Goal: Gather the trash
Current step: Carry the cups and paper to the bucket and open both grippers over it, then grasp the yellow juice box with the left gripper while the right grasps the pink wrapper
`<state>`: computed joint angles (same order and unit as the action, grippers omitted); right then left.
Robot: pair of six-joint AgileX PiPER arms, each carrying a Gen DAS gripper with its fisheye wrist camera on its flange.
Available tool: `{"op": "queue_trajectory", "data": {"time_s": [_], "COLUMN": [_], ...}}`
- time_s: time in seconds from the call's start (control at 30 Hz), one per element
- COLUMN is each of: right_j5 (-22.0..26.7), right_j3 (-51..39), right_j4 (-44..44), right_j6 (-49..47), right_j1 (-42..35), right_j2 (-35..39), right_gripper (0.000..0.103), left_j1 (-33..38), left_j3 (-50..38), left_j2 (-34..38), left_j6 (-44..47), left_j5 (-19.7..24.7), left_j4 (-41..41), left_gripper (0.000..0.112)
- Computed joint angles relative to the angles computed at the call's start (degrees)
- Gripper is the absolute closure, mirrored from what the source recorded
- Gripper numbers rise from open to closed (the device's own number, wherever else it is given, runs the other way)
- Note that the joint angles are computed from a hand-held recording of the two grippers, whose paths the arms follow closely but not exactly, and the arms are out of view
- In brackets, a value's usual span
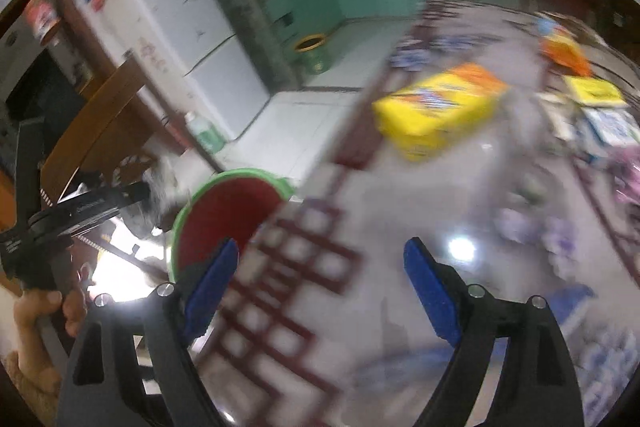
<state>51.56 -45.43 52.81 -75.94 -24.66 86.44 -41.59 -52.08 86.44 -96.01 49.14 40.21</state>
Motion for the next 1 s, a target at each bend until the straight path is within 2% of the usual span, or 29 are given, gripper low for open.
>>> {"op": "queue_trajectory", "data": {"time_s": [0.1, 0.23, 0.3, 0.37, 0.4, 0.5, 0.57, 0.67, 0.73, 0.83, 0.87, 0.9, 0.93, 0.97, 1.0], "right_j5": [1.44, 1.84, 2.71, 5.42, 7.14, 9.75, 9.19, 12.11, 14.99, 12.98, 13.74, 12.29, 11.37, 10.52, 10.4], "right_j3": [-2.78, -10.74, -16.75, -26.25, -31.72, -46.34, -53.12, -63.53, -70.18, -72.45, -73.99, -73.25, -72.45, -72.18, -72.34], "right_j4": [-1.47, -2.9, -3.57, -4.25, -4.7, -7.39, -9.61, -13.75, -16.24, -17.43, -17.52, -18.33, -19.19, -20.61, -21.26], "right_j6": [-2.3, -1.45, 1.77, 9.13, 14.13, 28.23, 34.66, 44.03, 48.66, 49.03, 48.65, 47.15, 45.63, 43.84, 41.98], "right_j1": [-8.54, -17.6, -21.27, -24.78, -25.91, -26.32, -25.44, -23.66, -22.51, -21.25, -20.97, -20.45, -19.84, -19.21, -18.83], "right_j2": [2.28, 8.97, 13.56, 20.55, 24.51, 33.97, 38.09, 44.62, 49.01, 50.34, 51.28, 50.79, 50.22, 50.05, 50.29], "right_gripper": [0.021, 0.021, 0.019, 0.012, 0.012, 0.012, 0.011, 0.011, 0.01, 0.012, 0.018, 0.037, 0.049, 0.067, 0.08], "left_j1": [-1.39, -2.75, -3.7, -4.78, -5.5, -7.66, -9.16, -10.85, -11.58, -11.68, -11.72, -11.82, -11.85, -11.8, -11.58], "left_j3": [-1.92, -5.03, -7.37, -10.33, -12.58, -19.5, -25.12, -32.13, -37.35, -43.94, -46.8, -48.47, -51.13, -53.84, -56.85], "left_j2": [1.39, 3.41, 4.93, 6.84, 8.3, 12.53, 15.83, 19.99, 23.08, 27.16, 28.93, 30.01, 31.75, 33.48, 35.34], "left_j6": [-1.21, -1.27, -1.08, -0.67, -0.09, 2.35, 4.8, 7.59, 10.03, 13.8, 15.36, 16.17, 17.51, 19.0, 20.78], "left_j5": [2.15, 3.09, 3.49, 4.39, 5.0, 7.2, 9.13, 12.01, 13.8, 15.04, 15.74, 16.19, 17.02, 17.95, 18.68], "left_j4": [0.7, 0.02, -0.21, -0.12, 0.03, 0.41, 0.85, 1.92, 2.18, 1.48, 1.32, 1.41, 1.53, 1.36, 0.78], "left_gripper": [0.038, 0.033, 0.03, 0.029, 0.028, 0.027, 0.025, 0.022, 0.022, 0.021, 0.021, 0.021, 0.021, 0.021, 0.021]}}
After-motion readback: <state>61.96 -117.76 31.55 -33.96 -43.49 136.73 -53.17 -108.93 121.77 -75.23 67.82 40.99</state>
